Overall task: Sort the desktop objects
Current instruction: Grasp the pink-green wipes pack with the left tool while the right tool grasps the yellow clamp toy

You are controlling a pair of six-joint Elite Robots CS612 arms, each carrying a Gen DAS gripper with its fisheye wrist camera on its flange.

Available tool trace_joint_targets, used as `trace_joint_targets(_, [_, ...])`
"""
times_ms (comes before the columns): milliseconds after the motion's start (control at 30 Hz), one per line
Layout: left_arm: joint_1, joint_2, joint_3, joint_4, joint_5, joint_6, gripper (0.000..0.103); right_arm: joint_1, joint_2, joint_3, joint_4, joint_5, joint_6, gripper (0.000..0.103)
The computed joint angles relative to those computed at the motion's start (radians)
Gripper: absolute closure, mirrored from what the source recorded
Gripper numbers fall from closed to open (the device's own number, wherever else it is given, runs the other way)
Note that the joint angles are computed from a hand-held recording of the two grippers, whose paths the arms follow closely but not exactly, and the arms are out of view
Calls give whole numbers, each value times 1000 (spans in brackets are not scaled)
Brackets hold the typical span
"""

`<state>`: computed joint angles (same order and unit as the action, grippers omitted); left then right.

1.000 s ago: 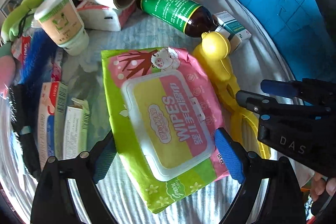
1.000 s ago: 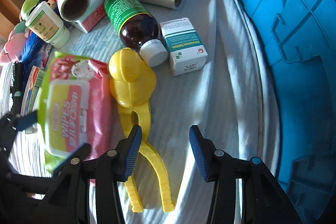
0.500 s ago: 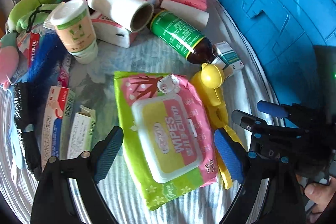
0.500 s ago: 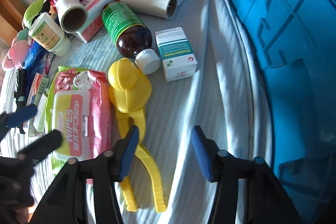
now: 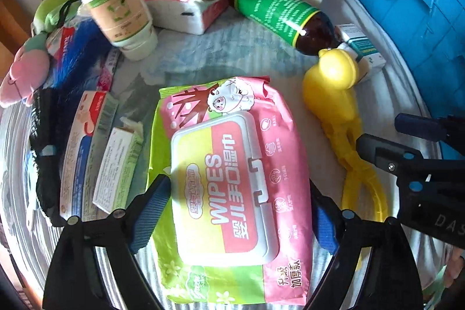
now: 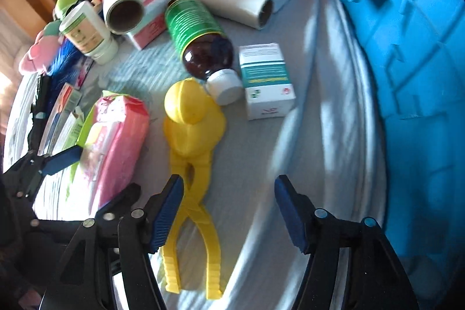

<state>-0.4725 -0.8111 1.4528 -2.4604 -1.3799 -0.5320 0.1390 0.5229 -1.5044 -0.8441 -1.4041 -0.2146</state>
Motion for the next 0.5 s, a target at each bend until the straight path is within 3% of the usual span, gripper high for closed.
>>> trace_joint_targets(133, [-4, 16, -26, 45, 50, -13, 12, 8, 8, -3, 7, 26, -20, 38])
trace_joint_targets(300, [8, 10, -10, -7, -3, -7, 13, 30, 23, -11, -18, 14, -13, 38])
trace_joint_targets(367, [8, 0, 10, -36, -9, 8, 21, 42, 30, -20, -26, -24, -8, 46])
trace_joint_targets(400, [10, -8, 22, -54, -21, 14, 25, 50, 33, -27, -26, -43, -18, 61])
trace_joint_targets(433, [13, -16, 34, -68, -38, 12, 29, 56, 37, -36, -29, -58, -23, 69])
trace_joint_targets(500, [15, -35, 65, -112, -55, 6, 35, 64, 43, -59, -20, -64, -9, 70])
